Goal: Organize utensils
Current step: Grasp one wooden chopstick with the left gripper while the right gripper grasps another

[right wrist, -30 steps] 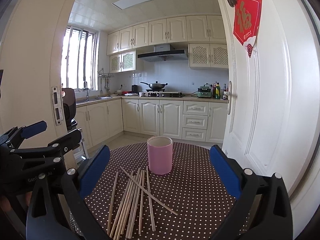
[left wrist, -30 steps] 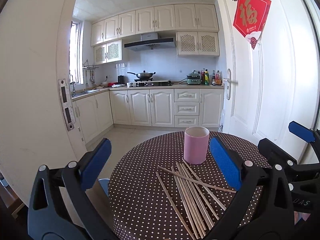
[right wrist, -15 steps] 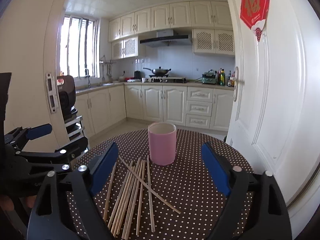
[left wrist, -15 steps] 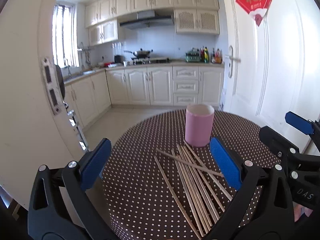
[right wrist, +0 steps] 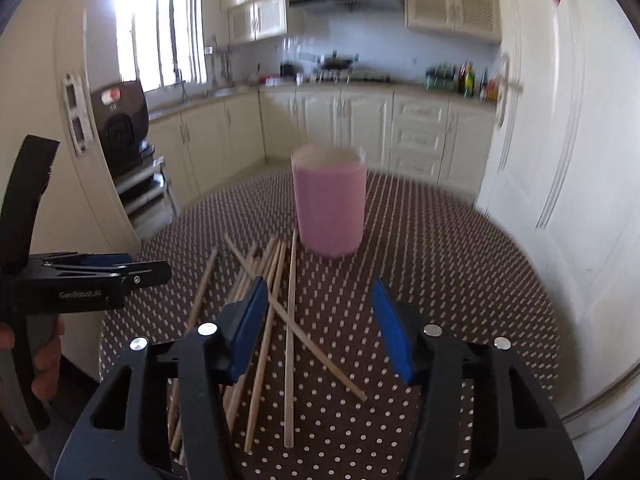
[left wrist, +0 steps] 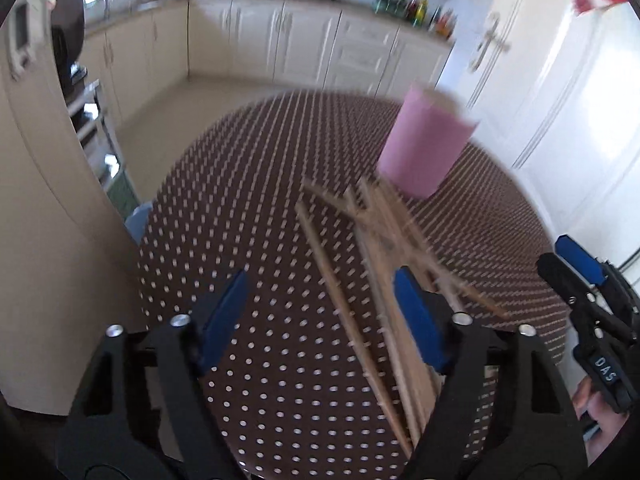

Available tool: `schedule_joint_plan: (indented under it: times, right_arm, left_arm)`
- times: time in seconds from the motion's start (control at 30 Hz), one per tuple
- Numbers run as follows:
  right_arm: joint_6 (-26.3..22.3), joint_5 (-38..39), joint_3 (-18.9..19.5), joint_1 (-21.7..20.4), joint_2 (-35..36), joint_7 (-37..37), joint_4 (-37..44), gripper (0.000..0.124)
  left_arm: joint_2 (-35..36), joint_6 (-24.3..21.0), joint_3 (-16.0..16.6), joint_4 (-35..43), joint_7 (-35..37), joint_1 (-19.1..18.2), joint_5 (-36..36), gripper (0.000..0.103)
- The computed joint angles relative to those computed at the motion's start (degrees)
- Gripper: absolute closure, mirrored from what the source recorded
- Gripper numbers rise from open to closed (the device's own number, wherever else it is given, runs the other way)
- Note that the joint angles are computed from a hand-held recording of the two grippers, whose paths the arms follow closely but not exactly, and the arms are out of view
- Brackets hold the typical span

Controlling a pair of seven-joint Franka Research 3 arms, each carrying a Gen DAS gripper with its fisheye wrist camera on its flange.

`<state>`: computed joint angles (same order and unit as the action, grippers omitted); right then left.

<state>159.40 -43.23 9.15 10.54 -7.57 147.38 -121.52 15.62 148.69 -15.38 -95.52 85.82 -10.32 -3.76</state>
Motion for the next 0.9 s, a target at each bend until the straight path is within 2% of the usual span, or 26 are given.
schedule_joint_plan:
  times: [0.03, 0.1, 0.23, 0.43, 0.5, 0.6, 0.7, 0.9]
  right_arm:
    - [0.2, 2.8, -0.7, 0.5, 0.8, -2.8, 0.2, 0.078]
    - [-0.9, 9.5, -1.8, 1.8, 2.3, -10.4, 1.2, 0.082]
    - [-1.2, 17.0, -2.9, 3.3, 4.3, -19.4, 2.9, 0.082]
    - [-4.8, 21.2, -3.9, 5.3, 9.0, -28.6, 8.7, 0.082]
    - [-6.6, 23.7, -4.2, 6.1, 11.0, -32.9, 11.2, 0.083]
    - [-9.5, 27.6, -4.8, 7.0, 14.1, -39.1, 15.1, 0.087]
    - [-13.5, 33.1, -5.0, 7.5, 17.6, -46.3, 20.2, 0.094]
    - [-20.7, 37.9, -6.1, 9.1, 24.5, -54.1, 30.5, 0.102]
  left_arm:
    - [1.4, -2.1, -0.1, 1.6, 0.1, -0.1, 0.0, 0.045]
    - [3.3, -6.1, 0.1, 4.4, -0.5, -0.3, 0.3, 0.055]
    - [6.5, -10.5, 0.3, 8.6, -2.4, -1.0, 0.7, 0.055]
    - [9.4, -14.3, 1.9, 13.4, -6.1, -3.8, 6.9, 0.057]
    - [9.9, -15.0, 2.8, 14.5, -7.6, -5.0, 10.3, 0.067]
    - [10.3, -14.5, 2.6, 15.0, -8.0, -5.0, 11.7, 0.072]
    - [11.3, -14.7, 2.6, 16.3, -7.7, -4.5, 11.8, 0.087]
    - [13.0, -14.4, 1.1, 17.8, -3.9, -2.0, 7.3, 0.093]
